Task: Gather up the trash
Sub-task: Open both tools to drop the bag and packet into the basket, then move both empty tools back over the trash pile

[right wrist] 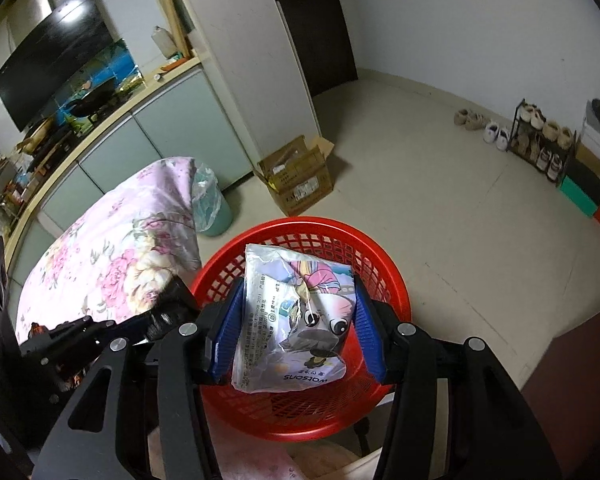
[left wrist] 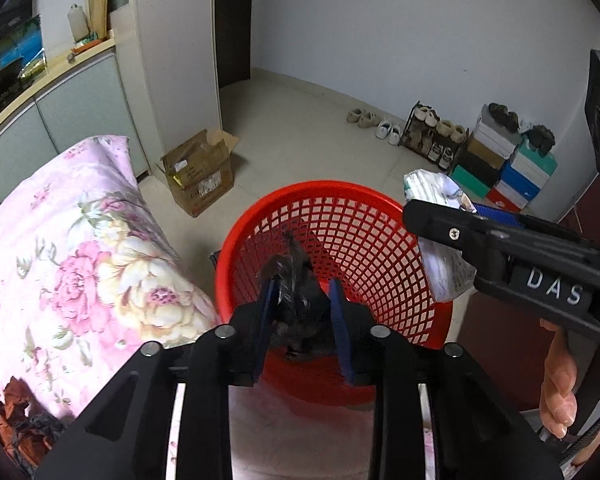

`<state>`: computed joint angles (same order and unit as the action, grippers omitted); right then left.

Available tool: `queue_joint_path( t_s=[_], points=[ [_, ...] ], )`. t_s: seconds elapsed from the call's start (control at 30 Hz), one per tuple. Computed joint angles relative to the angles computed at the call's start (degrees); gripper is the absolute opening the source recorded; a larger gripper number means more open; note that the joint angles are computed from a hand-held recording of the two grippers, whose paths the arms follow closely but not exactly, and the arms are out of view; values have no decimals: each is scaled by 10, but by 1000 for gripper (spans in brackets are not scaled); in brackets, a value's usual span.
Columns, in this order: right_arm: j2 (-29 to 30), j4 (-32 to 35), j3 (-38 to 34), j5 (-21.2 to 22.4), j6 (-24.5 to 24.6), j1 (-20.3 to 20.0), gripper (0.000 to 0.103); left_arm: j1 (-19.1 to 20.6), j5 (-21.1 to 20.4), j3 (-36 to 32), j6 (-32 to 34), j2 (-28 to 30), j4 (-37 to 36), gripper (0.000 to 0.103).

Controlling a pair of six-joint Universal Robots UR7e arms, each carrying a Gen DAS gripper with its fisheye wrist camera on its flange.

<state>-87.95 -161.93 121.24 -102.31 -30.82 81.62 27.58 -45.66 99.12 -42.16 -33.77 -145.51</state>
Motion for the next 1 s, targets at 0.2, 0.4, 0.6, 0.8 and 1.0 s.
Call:
queue_joint_path(
  t_s=[0.2, 0.4, 0.6, 0.8, 1.0],
  points=[
    [-1, 29, -11, 18, 17, -12, 62, 3, 1, -8, -1, 12, -2, 55],
    [-16, 27, -4, 28, 15, -18, 63, 0, 7, -1, -20, 1, 5, 69],
    [-42, 5, 18, 31, -2, -13, 63, -26, 52, 27, -71, -33, 52, 76],
    [-71, -19, 50, 35, -31, -2, 63, -47, 77, 66, -136, -81, 94, 78],
    [-90, -38, 79, 32, -52, 10, 63, -69, 93, 98, -208, -116, 148, 79]
  ],
)
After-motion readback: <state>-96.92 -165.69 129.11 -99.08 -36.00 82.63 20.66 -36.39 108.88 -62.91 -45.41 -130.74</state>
